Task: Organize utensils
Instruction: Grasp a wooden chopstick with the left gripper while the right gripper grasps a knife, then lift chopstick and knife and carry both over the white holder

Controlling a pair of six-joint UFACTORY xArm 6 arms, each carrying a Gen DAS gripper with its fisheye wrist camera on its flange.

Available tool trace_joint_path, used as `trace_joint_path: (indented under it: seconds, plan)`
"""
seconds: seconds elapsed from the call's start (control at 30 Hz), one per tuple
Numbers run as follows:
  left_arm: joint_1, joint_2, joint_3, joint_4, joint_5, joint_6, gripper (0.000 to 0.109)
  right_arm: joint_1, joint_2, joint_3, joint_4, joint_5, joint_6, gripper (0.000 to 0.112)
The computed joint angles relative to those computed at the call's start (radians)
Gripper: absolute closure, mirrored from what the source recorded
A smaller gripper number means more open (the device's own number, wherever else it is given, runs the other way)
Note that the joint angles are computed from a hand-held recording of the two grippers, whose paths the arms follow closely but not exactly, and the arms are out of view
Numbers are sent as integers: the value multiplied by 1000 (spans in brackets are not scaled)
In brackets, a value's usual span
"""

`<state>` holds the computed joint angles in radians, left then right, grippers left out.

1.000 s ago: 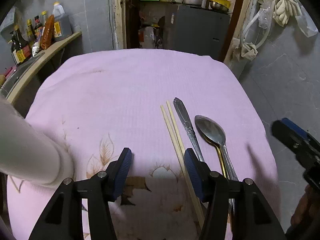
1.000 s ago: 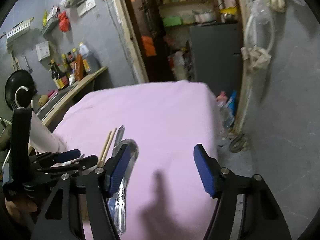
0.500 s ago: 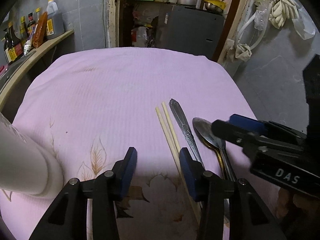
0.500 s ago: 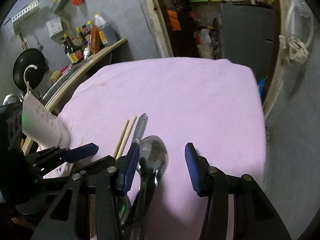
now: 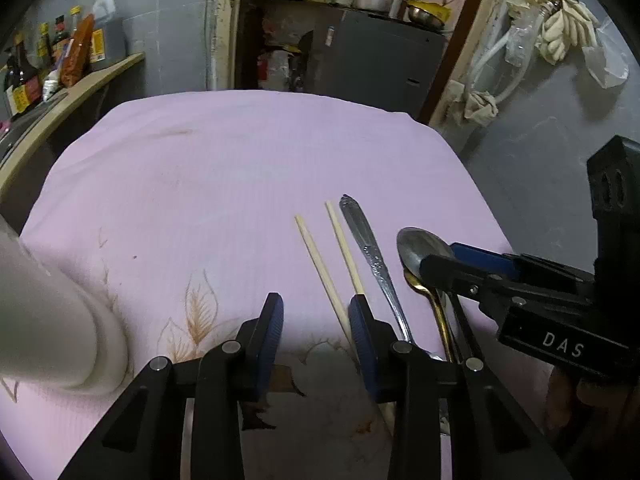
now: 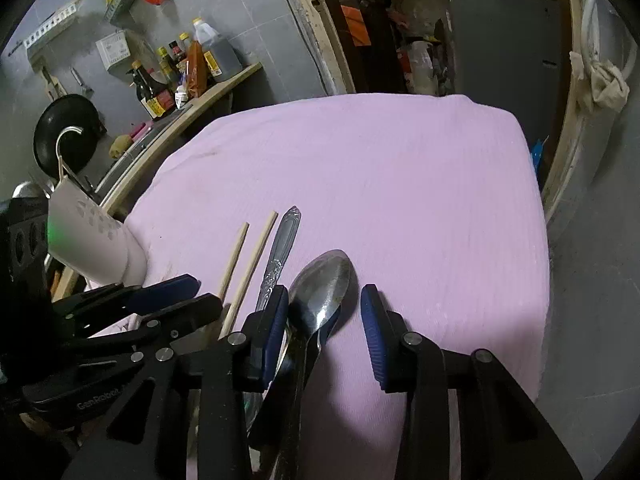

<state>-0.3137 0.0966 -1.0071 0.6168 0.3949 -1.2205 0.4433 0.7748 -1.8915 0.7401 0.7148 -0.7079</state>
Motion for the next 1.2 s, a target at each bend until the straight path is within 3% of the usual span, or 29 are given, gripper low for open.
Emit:
trace_joint_path:
  seconds: [0.2,0.27,0.37,0.73,0.87,0.97,1.1,1.2]
  plan:
    - [0,22,-27,-83,0,130,77,-7,39,-74,-11,66,43,91]
    - [4,24,-28,-124,-5,165,87,-8,27,-49,4,51,40,93]
    - [17,24,-8,-288,-67,279,99,-14,-4,-4,51,33,27,108]
    - [25,51,-40,-621,-48,502,99,-32,-61,86,86,-20,43,109]
    - [20,61,-61,-615,-19,513,102,-24,-127,162,119,-82,12,110]
    - [5,42,-35,-726,-54,599,103,-19,-199,242,168,-136,-26,110]
    - [-24,-24,28,-678,-141,584,103,0,-308,369,242,-231,-80,110]
    - [-39,-80,62,-632,-142,571,103,12,-376,443,296,-283,-102,110]
